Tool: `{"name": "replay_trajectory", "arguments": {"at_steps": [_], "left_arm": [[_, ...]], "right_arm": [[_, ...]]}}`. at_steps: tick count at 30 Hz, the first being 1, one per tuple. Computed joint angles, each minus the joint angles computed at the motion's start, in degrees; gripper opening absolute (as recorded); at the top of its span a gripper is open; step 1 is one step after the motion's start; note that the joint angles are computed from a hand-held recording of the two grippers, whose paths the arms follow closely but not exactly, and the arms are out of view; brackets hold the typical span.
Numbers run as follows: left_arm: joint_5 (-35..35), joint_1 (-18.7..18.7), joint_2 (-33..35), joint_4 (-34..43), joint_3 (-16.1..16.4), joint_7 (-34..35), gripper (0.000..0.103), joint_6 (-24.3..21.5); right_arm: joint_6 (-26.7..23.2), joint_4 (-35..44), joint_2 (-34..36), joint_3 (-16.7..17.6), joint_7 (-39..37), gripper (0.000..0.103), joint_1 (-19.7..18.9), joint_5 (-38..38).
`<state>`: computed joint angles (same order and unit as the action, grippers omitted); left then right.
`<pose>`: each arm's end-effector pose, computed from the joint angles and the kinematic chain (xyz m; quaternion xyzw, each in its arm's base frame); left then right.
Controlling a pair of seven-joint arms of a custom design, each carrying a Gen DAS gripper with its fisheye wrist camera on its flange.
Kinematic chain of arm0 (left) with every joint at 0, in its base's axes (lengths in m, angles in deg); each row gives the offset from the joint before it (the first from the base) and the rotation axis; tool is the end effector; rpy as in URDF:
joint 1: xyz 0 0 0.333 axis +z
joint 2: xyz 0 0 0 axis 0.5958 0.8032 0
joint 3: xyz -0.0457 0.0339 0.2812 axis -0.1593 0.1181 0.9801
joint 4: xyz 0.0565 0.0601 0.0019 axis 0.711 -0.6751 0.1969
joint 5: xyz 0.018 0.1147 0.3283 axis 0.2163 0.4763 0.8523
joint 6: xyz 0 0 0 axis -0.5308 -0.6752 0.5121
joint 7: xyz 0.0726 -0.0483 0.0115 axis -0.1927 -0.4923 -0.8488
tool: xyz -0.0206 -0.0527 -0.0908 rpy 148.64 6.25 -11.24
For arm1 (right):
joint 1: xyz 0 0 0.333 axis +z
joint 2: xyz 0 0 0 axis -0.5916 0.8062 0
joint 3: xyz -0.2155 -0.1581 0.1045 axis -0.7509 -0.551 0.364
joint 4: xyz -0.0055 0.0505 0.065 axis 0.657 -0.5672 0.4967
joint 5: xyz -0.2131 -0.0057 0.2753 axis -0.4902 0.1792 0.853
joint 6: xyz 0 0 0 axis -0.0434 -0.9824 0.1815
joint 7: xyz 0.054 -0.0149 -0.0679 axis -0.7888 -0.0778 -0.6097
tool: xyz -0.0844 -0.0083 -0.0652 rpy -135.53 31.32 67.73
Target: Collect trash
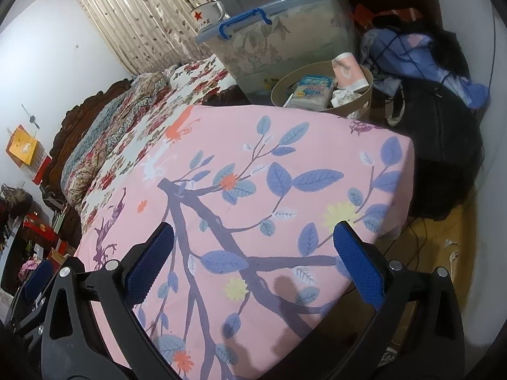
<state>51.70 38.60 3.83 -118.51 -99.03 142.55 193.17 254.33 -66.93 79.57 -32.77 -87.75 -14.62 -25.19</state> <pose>0.4450 -0.0568 0.4100 -0.5757 0.6920 -0.2969 0.3187 0.4764 0.2613 0.3651 -0.4942 0.7750 -0.1425 0.3672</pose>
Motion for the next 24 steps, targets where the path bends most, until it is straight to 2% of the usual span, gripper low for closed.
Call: {"name": "replay_trajectory", "arguments": {"at_steps": [11,14,18,20,24], "left_arm": [[0.9,0.5,0.0,0.2,0.0,-0.6,0.094,-0.7],[0.6,1.7,0.0,0.3,-1.2,-0.5,0.094,-1.2],[1.5,1.6,0.1,0.4,-0.9,-1.2,0.094,-1.7],[1.2,2.8,0.1,0.4,-2.1,-1.1,0.094,-1.6],[1.6,3.0,0.2,0.5,-2.2,-1.6,0.094,-2.0]], "right_arm": [[0.5,0.3,0.5,-0.2,-0.6,0.099,0.3,0.5],[0.8,0.6,1.0,-0.4,-0.2,0.099,0.4,0.1],[1.1,0.8,1.4,-0.6,-0.3,0.099,0.5,0.2],[1.1,0.9,1.5,-0.7,-0.2,0.099,0.7,0.2],[1.3,0.9,1.4,-0.8,-0.7,0.099,0.7,0.5]]}}
